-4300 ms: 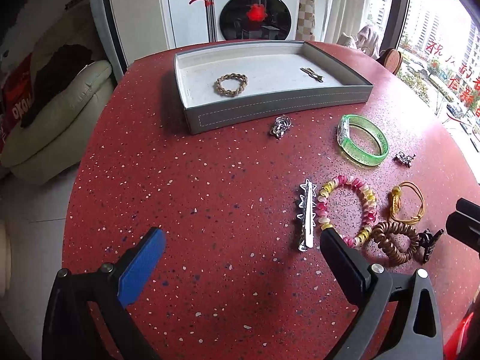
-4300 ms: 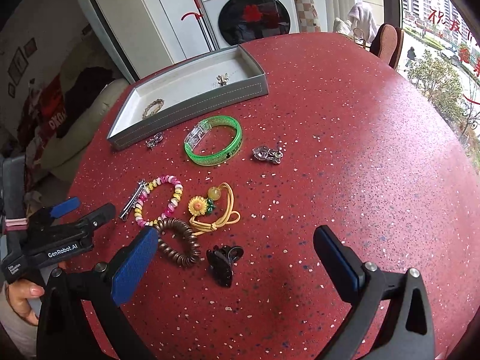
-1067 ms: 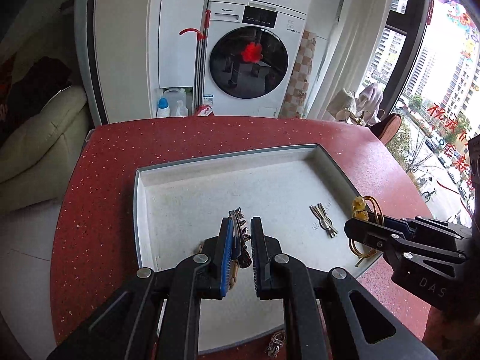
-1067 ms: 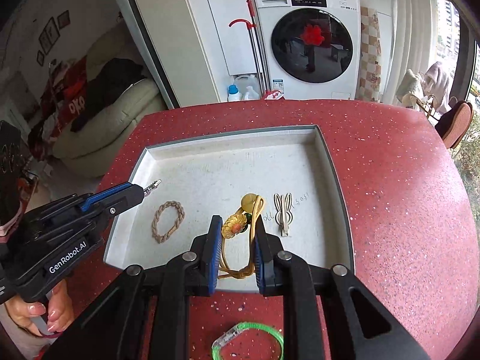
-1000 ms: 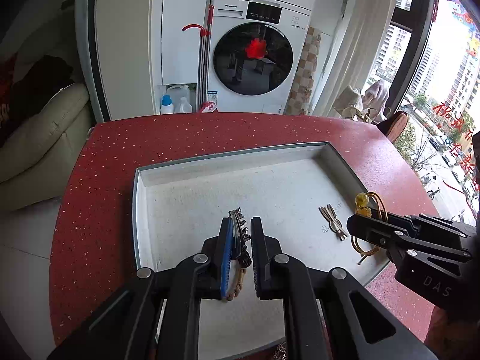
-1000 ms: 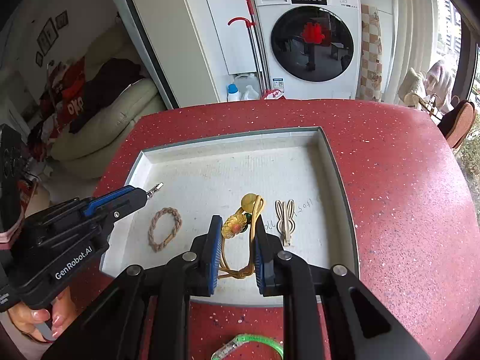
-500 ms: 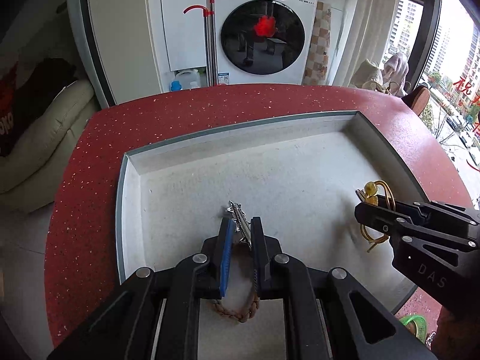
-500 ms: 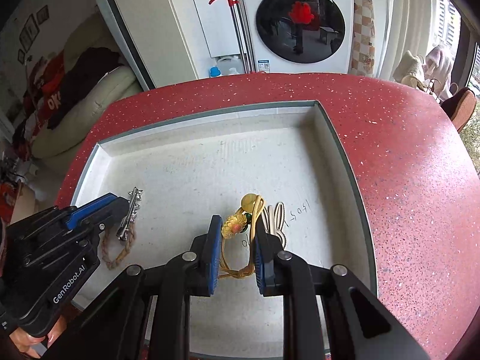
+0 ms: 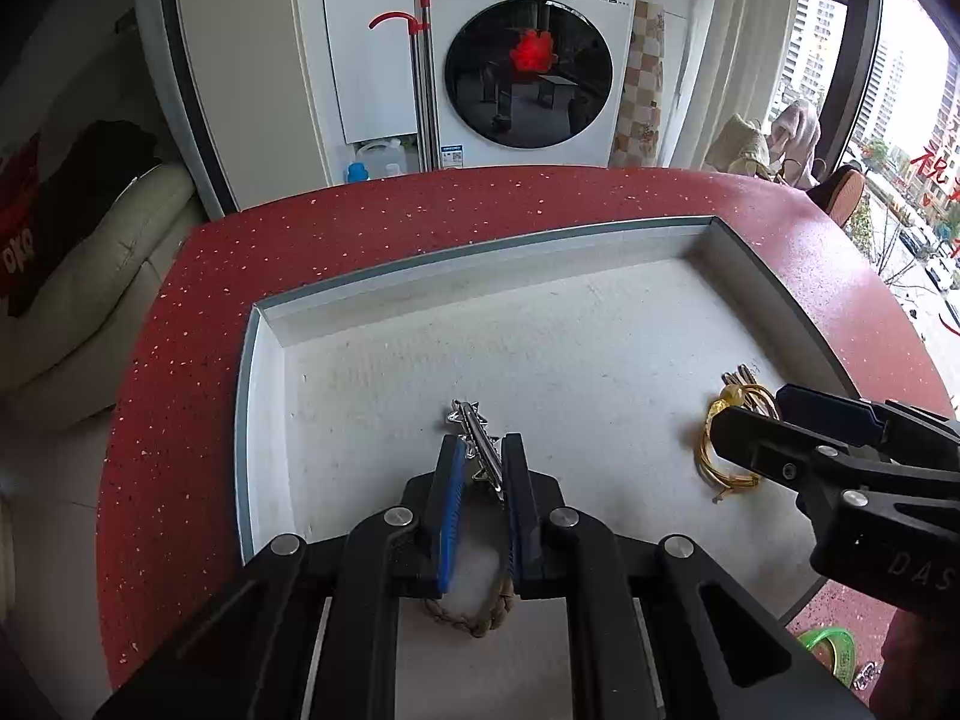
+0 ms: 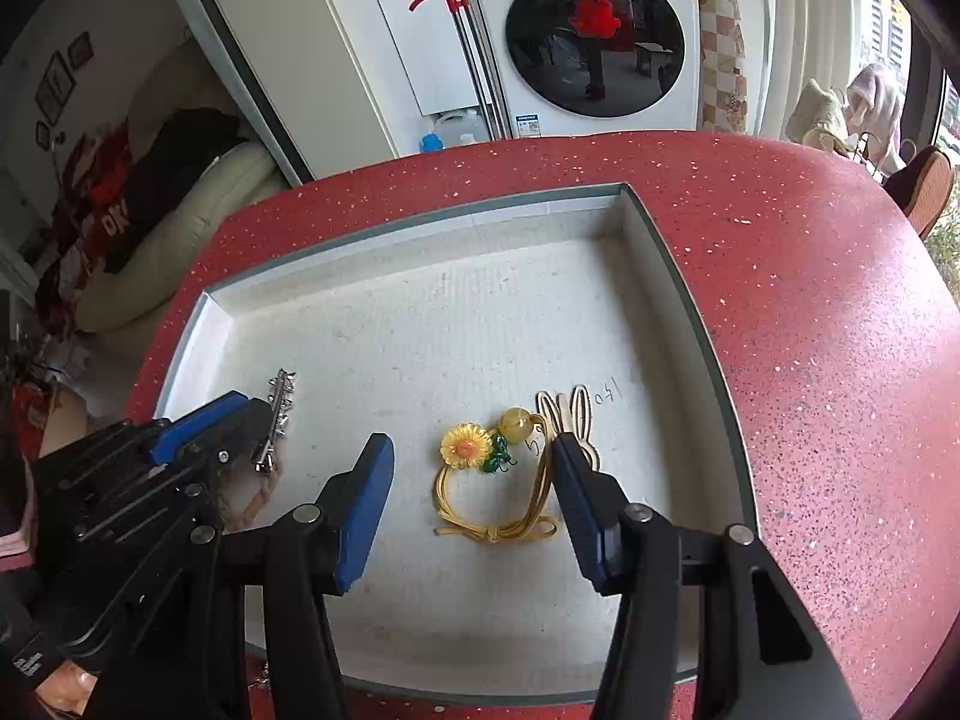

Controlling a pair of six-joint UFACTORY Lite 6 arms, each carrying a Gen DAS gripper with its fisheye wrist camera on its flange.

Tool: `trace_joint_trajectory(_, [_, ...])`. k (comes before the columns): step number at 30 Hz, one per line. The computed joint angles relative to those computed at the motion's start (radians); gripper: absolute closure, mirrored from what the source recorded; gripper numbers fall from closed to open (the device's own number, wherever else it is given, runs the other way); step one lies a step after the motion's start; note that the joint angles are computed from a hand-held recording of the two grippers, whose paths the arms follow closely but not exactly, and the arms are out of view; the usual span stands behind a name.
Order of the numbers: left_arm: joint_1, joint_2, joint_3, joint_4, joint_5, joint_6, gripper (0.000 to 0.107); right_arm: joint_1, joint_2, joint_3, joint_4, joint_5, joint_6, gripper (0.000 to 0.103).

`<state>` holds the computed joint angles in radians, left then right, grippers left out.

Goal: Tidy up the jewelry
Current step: 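Open the left tool dropping the silver clip on the bracelet while the right tool releases the sunflower tie, then withdraw both tools from the tray toward the remaining jewelry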

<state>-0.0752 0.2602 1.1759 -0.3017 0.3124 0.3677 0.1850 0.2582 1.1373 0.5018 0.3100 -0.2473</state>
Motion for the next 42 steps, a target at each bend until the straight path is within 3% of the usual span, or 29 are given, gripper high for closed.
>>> trace_joint_trajectory(2, [0.009,-0.011,-0.003,-0.045,0.0,0.041,0.076,-0.029,-0.038,-0.029,0.148,0.008,-0.126,0.034])
trace_joint_trajectory(6, [0.018,-0.019,-0.002,-0.057,-0.001,0.047,0.076,-0.083,-0.099,-0.08,0.372,0.043,-0.311,0.033])
trace_joint_trajectory(13, [0.035,-0.052,-0.013,-0.147,0.024,0.126,0.074,-0.147,-0.191,-0.164,0.509,0.093,-0.429,0.033])
trace_joint_trajectory(15, [0.04,-0.075,-0.026,-0.137,0.023,0.115,0.015,-0.138,-0.221,-0.178,0.487,0.09,-0.4,0.033])
trace_joint_trajectory(16, [0.043,-0.107,-0.055,-0.147,-0.006,0.113,0.004,-0.135,-0.236,-0.186,0.481,0.09,-0.392,0.032])
trace_joint_trajectory(25, [0.091,-0.308,-0.175,-0.149,0.029,0.147,0.004,-0.12,-0.405,-0.276,0.392,0.096,-0.296,0.019])
trace_joint_trajectory(27, [0.116,-0.369,-0.218,-0.189,0.057,0.201,0.004,-0.121,-0.464,-0.303,0.351,0.105,-0.261,0.01])
trace_joint_trajectory(28, [0.131,-0.405,-0.248,-0.217,0.07,0.233,0.004,-0.12,-0.497,-0.319,0.327,0.108,-0.238,0.001])
trace_joint_trajectory(33, [0.237,-0.586,-0.379,-0.412,0.242,0.474,0.004,-0.14,-0.673,-0.383,0.248,0.182,-0.168,0.0])
trace_joint_trajectory(42, [0.257,-0.92,-0.636,-0.331,0.393,0.434,0.004,-0.188,-1.004,-0.569,0.031,0.34,0.025,0.0])
